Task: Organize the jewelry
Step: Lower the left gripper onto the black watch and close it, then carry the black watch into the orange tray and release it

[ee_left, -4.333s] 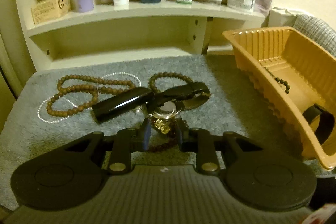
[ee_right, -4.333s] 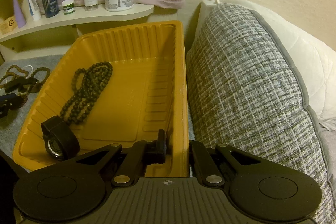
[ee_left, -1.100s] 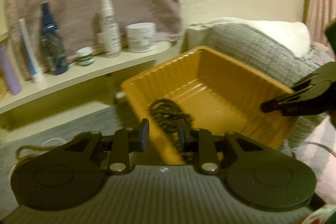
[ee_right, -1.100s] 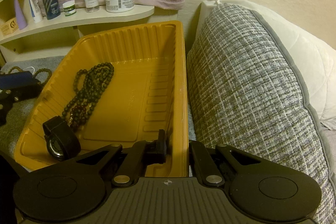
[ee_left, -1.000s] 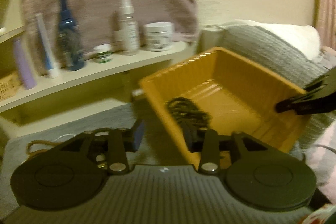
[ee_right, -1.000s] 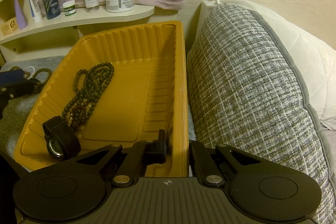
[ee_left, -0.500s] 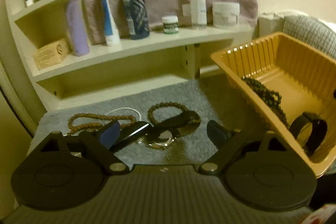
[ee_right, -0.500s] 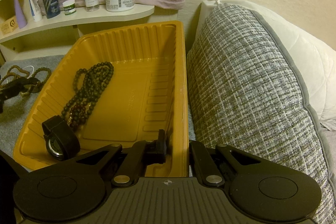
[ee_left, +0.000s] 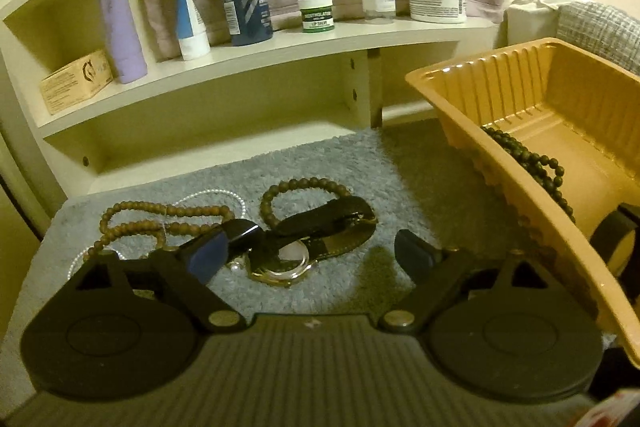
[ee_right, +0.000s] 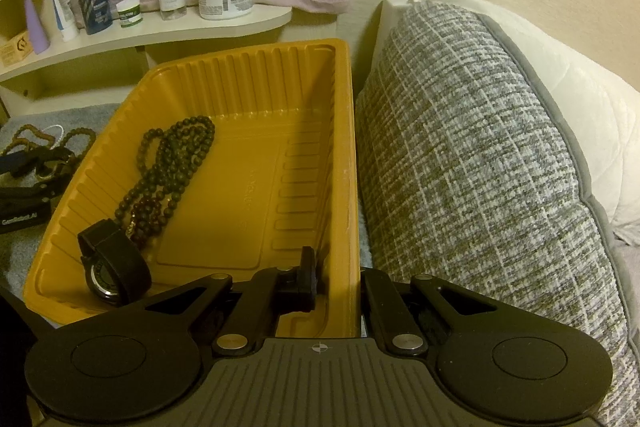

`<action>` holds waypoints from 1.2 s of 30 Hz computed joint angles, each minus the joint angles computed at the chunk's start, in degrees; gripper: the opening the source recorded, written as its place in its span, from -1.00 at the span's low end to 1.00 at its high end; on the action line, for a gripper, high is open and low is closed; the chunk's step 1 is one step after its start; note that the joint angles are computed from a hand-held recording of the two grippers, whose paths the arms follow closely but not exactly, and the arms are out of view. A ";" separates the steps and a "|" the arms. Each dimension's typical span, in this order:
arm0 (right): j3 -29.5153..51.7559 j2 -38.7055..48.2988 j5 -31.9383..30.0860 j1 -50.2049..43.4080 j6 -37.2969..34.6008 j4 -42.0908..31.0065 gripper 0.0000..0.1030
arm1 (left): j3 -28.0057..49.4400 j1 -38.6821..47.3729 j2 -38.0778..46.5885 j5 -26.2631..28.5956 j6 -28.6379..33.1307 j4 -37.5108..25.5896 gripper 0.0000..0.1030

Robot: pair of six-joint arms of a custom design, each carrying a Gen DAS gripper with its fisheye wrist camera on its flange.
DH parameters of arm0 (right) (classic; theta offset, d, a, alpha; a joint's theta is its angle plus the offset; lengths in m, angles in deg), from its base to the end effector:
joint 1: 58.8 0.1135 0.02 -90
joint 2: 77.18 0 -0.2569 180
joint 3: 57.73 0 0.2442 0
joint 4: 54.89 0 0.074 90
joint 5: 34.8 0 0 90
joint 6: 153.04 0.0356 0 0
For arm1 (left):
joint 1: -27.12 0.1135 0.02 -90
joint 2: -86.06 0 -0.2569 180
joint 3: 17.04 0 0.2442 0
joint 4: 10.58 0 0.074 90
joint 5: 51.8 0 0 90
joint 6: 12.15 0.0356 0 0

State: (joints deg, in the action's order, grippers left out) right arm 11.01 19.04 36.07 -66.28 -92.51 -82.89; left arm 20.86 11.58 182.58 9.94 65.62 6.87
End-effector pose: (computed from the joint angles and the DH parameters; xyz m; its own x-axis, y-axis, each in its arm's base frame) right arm 0.3242 -0.0308 0.1675 -0.6811 -0.3794 -0.6262 -0.4551 0.8894 -0.0437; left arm 0.2508 -0.0522 0.0909 -0.5971 -0.0276 -0.8017 -0.2393 0.9600 0.1451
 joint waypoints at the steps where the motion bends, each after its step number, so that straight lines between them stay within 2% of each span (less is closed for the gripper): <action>1: 0.13 0.11 -0.03 -0.05 -0.03 -0.08 -0.90 | 0.21 -0.13 0.38 -0.30 0.26 0.19 0.65; 5: 0.29 0.30 0.01 -0.05 -0.01 -0.13 -0.90 | 1.04 -0.47 2.04 -1.22 0.97 0.67 0.54; 6: 0.35 0.36 -0.07 -0.18 -0.11 -0.17 -0.90 | 1.17 -0.41 2.26 -0.99 0.97 0.64 0.45; 9: 0.34 0.37 -0.05 -0.10 -0.07 -0.15 -0.90 | 1.00 -0.66 2.64 -1.59 1.08 1.23 0.33; 13: 0.43 0.46 -0.05 -0.14 -0.11 -0.20 -0.90 | 0.86 -0.69 2.94 -2.09 2.18 1.93 0.24; 14: 0.43 0.46 -0.05 -0.14 -0.11 -0.20 -0.90 | 0.87 -0.73 3.01 -2.40 2.41 1.98 0.18; 16: 0.41 0.51 -0.03 -0.15 -0.15 -0.09 -0.90 | 0.94 -0.93 3.00 -3.38 2.52 1.66 -0.16; 17: 0.39 0.51 -0.02 -0.13 -0.15 -0.05 -0.90 | 0.84 -0.84 2.71 -3.52 2.69 1.41 -0.21; 25: 0.42 0.51 0.16 0.05 -0.19 0.06 -0.90 | 0.25 -0.57 1.97 -3.01 4.63 1.61 -0.25; 29: 0.46 0.49 0.27 0.15 -0.15 0.00 -0.90 | -0.30 0.09 1.05 -2.29 5.34 2.12 -0.40; 31: 0.45 0.43 0.25 0.14 -0.17 -0.06 -0.90 | -0.25 0.20 1.02 -2.75 6.13 2.35 -0.58; 36: 0.52 0.39 0.29 0.20 -0.22 -0.16 -0.90 | 0.50 1.17 1.40 -2.55 9.38 2.09 -0.67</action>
